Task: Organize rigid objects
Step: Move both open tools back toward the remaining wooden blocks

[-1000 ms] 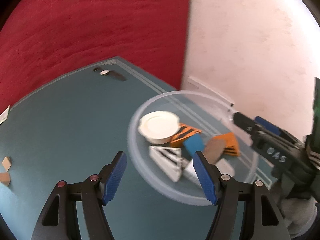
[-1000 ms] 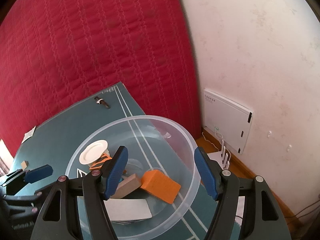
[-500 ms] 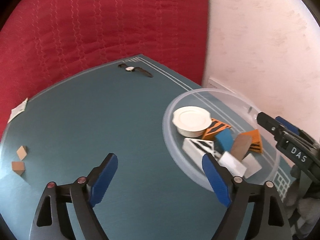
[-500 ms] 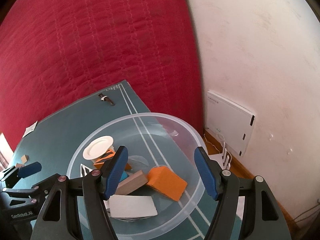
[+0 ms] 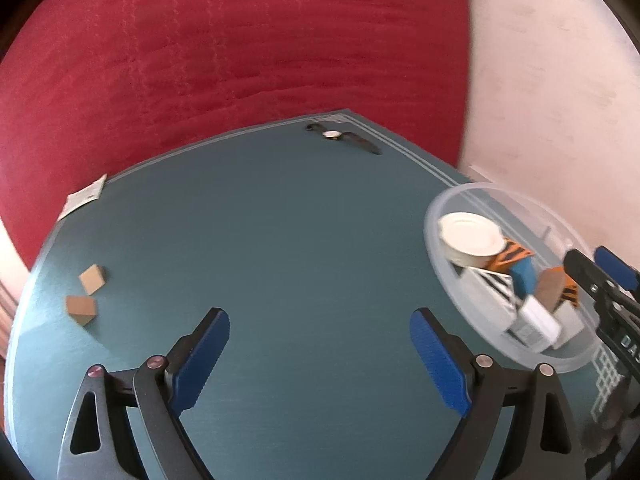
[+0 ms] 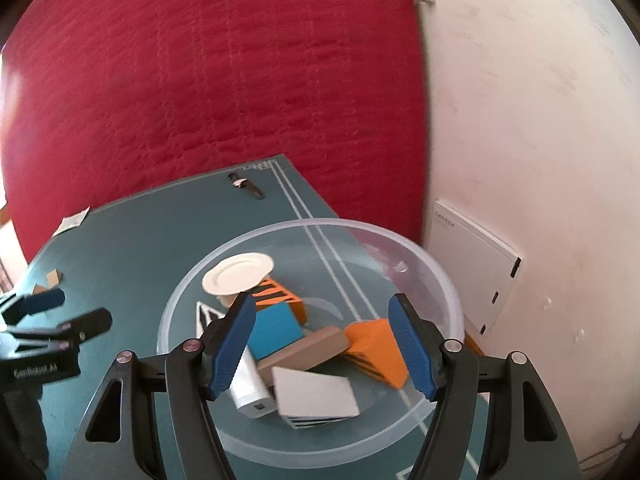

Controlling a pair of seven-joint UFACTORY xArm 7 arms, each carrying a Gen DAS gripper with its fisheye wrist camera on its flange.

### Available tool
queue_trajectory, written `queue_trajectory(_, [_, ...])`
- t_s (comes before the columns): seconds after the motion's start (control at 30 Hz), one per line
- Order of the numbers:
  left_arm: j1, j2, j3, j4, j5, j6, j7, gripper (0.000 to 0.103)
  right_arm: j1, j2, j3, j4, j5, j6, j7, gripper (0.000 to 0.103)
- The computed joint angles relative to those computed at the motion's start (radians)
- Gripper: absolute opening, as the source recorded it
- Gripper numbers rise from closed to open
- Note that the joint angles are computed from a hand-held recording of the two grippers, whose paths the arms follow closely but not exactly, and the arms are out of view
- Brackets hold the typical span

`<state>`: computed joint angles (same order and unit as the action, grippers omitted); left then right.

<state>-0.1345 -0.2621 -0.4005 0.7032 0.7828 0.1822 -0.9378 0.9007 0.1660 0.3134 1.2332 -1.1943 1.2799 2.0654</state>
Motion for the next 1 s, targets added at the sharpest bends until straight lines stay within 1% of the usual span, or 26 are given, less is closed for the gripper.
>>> queue_trajectory(0.07, [0.022, -0.008, -0.01, -0.003, 0.028, 0.009, -0.028, 0.095, 0.009, 0.015, 0.003, 0.018, -0.007, 0.014, -0.014, 0.07])
queue_trajectory(0.3, [0.047, -0.019, -0.004, -0.019, 0.069, 0.018, -0.066, 0.096, 0.055, 0.071, -0.009, 0.083, -0.031, 0.038, -0.061, 0.07])
queue_trajectory(0.43, [0.055, -0.024, 0.006, -0.027, 0.08, 0.019, -0.084, 0.096, 0.07, 0.096, -0.023, 0.115, -0.031, 0.005, -0.1, 0.07])
queue_trajectory(0.63, [0.07, -0.041, 0.022, -0.049, 0.069, 0.01, -0.084, 0.096, 0.097, 0.124, -0.042, 0.155, -0.024, -0.012, -0.135, 0.07])
queue_trajectory(0.93, [0.122, -0.071, 0.025, -0.09, 0.034, -0.011, -0.067, 0.096, 0.138, 0.199, -0.074, 0.253, -0.011, -0.069, -0.208, 0.07])
queue_trajectory(1.0, [0.137, -0.08, 0.029, -0.1, 0.021, -0.018, -0.056, 0.096, 0.146, 0.217, -0.085, 0.274, -0.006, -0.095, -0.221, 0.07])
